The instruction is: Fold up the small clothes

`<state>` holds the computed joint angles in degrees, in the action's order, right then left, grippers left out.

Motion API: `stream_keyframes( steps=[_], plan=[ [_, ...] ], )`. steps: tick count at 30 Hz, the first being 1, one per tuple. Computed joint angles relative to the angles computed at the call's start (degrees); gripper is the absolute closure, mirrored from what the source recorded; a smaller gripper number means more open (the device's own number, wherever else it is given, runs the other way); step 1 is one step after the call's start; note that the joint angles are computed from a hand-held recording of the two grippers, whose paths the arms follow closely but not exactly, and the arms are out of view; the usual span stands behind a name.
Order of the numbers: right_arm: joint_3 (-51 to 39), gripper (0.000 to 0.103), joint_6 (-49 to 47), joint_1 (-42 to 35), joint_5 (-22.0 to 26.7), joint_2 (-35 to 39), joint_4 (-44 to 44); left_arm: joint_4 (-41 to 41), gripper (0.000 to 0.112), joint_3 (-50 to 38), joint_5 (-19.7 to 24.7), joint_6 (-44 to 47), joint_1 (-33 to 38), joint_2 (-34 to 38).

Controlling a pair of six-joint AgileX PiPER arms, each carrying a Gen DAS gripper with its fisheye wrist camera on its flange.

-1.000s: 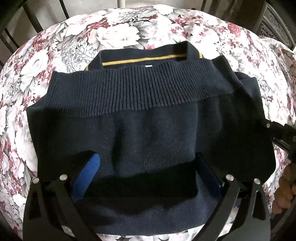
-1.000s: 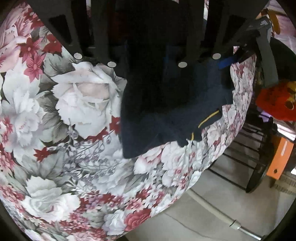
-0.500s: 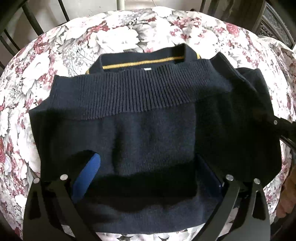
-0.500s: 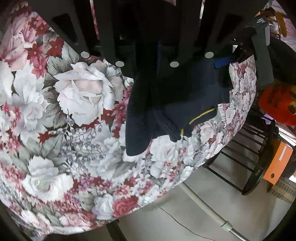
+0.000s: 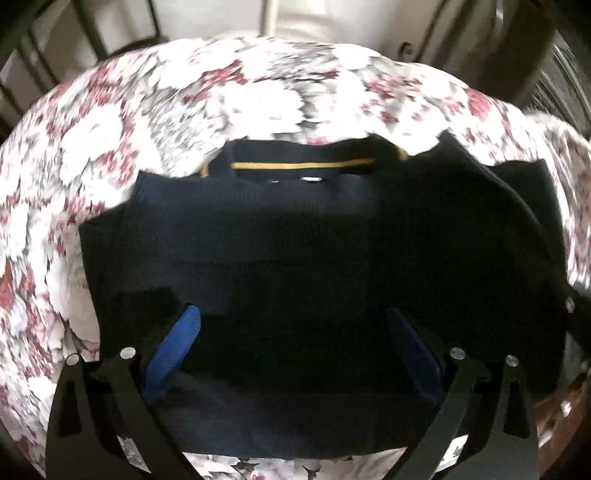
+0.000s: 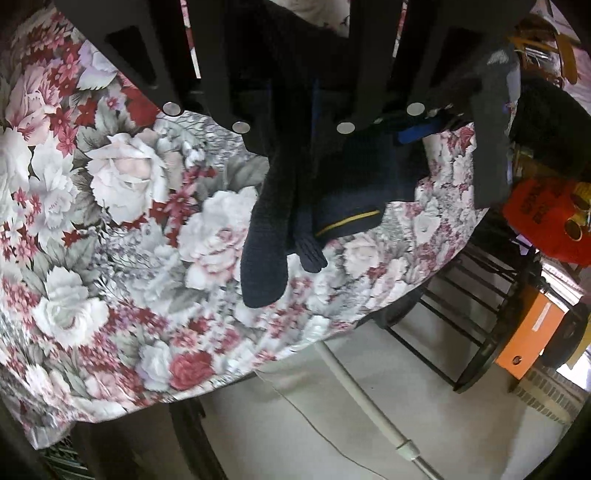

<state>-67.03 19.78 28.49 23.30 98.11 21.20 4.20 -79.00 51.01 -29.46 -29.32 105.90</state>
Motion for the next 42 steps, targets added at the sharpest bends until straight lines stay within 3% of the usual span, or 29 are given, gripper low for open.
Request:
stream_keyframes(
  steps=[4,11,16,30,38,41,42],
  plan=[
    [-1.63,0.089,1.62,1.03,0.82,0.09,-0.46,-4.80,0.014,0.52,-0.14,3.68,1.21,-0.84],
    [-6.27,0.089,4.24,4.23,3.31,1.58,-1.46,-4.36,0.014,1.93,-1.15,3.44,0.96,-3.99],
    [-10.51,0.089,12.89,7.25,5.58,3.40,-8.31,-5.44,0.015,5.04,-1.81,4.55,3.14,-7.79],
    [-28.57,0.089,24.39,15.21,13.52,13.41,-15.93,-7.34,0.030,14.40,-3.19,11.11,12.88,-18.81],
    [-46.72,0.089,24.64,20.08,21.15,25.17,-15.95,-9.90,0.030,19.95,-3.45,19.41,24.75,-22.54],
    [-57.81,0.087,21.62,20.89,26.88,33.65,-12.95,-8.00,0.029,20.79,-2.36,20.05,28.27,-19.55],
    [-58.78,0.084,21.61,20.79,26.71,35.51,-11.42,-9.27,0.029,20.99,-1.94,21.92,30.25,-17.92]
  ],
)
